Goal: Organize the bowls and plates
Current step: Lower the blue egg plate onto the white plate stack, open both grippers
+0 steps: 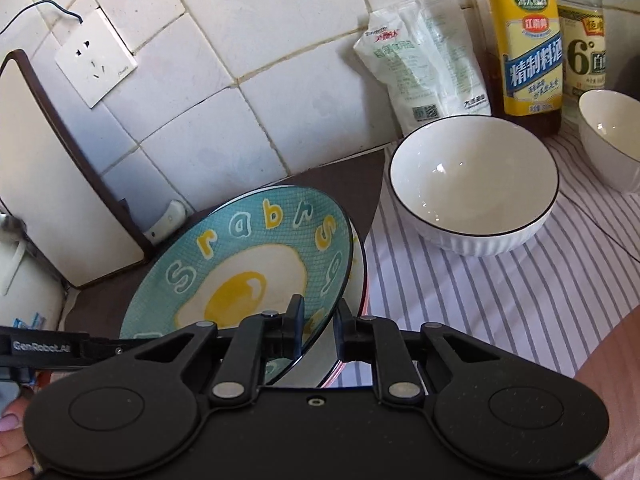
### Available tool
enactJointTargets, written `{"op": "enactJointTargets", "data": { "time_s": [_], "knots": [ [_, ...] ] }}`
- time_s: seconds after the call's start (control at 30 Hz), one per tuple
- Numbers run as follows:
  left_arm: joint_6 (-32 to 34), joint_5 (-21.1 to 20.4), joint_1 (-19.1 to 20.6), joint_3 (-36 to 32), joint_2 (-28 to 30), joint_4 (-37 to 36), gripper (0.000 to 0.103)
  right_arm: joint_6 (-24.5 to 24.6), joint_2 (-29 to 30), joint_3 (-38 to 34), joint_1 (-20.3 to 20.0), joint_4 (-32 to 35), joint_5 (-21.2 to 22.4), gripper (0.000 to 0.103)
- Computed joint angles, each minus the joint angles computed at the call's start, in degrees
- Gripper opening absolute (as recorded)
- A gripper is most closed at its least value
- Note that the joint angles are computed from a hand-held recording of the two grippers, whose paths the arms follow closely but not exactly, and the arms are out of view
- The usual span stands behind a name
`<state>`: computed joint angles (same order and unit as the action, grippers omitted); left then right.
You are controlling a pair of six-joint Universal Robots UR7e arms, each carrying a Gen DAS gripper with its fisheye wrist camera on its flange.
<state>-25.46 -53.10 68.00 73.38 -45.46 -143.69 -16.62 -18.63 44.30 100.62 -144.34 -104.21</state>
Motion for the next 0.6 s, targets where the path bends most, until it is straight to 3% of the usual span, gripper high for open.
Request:
{"op": "enactJointTargets", "data": {
  "time_s": [0.13,0.33,0.5,0.6],
  "knots": [
    [-2.27,2.83,-0.88,-0.07,0.43,0.18,0.018,-1.01,0.29,-1.38,-0.01,2.44,0.06,0.021],
    [-9.04,3.34,-1.06,2.11,0.17,-4.25,0.014,-5.26,0.95,-1.91,0.94,2.79,-2.42,0.029],
    [-11.99,4.29,-1.32,0.03,0.62,0.19,0.013,-9.67,1.84,-2.84,2.08,2.20,-5.76,0.036],
    [-15.97,5.20,-1.31,-4.85,1.82,8.50,0.013,-14.61,2.21,-3.10,2.89,1.91,-8.17,0.044]
  ]
}}
